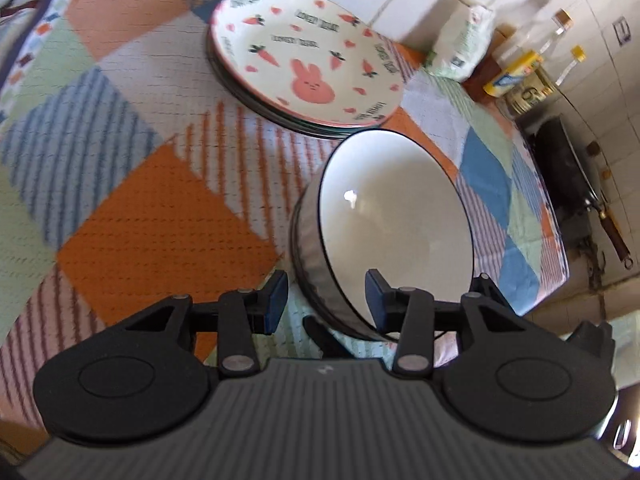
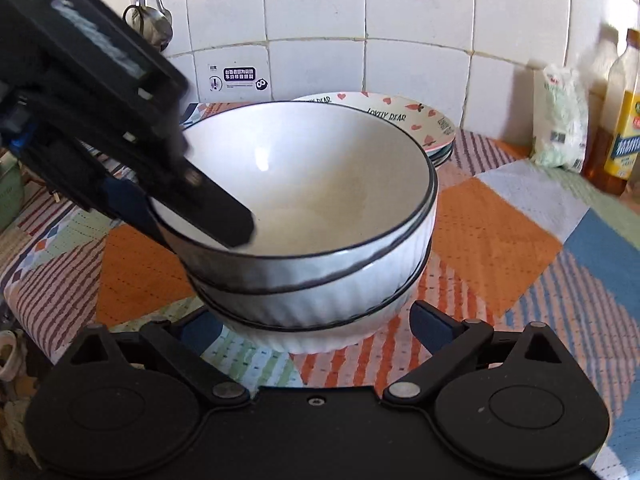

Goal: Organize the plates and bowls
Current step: 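Lower the white bowl into the two nested bowls, then lift the three nested bowls by the rim onto the LOVELY BEAR plates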

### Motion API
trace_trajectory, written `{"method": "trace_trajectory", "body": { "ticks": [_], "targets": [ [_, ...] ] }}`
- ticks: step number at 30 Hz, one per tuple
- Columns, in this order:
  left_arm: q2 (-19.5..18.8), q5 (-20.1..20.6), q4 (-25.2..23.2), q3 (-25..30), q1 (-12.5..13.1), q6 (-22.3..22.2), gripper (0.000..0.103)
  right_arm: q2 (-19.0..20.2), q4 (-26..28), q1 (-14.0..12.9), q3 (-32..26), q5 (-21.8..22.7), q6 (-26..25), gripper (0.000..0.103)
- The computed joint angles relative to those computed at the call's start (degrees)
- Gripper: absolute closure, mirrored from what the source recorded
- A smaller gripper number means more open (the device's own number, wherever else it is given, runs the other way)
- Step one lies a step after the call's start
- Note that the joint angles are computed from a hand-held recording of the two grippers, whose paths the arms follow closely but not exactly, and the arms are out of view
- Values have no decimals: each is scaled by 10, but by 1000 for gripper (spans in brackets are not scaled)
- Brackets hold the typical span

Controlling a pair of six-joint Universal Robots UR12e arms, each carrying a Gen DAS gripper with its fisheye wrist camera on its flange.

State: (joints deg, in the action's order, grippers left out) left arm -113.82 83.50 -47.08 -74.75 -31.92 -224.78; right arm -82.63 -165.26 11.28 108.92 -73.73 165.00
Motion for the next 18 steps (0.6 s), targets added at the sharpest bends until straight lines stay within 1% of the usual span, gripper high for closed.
{"method": "trace_trajectory", "body": {
  "ticks": [2, 7, 11, 12, 14, 16, 18],
  "targets": [
    [-5, -5, -5, 5, 2, 9, 60, 0, -10, 0, 4, -1, 1, 2],
    [-11, -36, 10, 0, 14, 28, 59, 10, -1, -4, -7, 18, 14, 3],
    [-15, -64, 42, -11, 23, 25, 56, 18, -35, -1, -2, 20, 39, 4],
    [-16, -70, 43, -11, 25, 29, 55, 18, -42, 0, 0, 17, 51, 4],
    [-18, -84, 26, -3, 28, 52, 55, 18, -58, 5, 6, 3, 64, 5],
    [-19, -98, 21, -2, 32, 68, 56, 20, -73, 6, 9, 0, 68, 4],
    [-18, -108, 32, -8, 35, 59, 56, 22, -76, 5, 9, 4, 58, 4]
  ]
}}
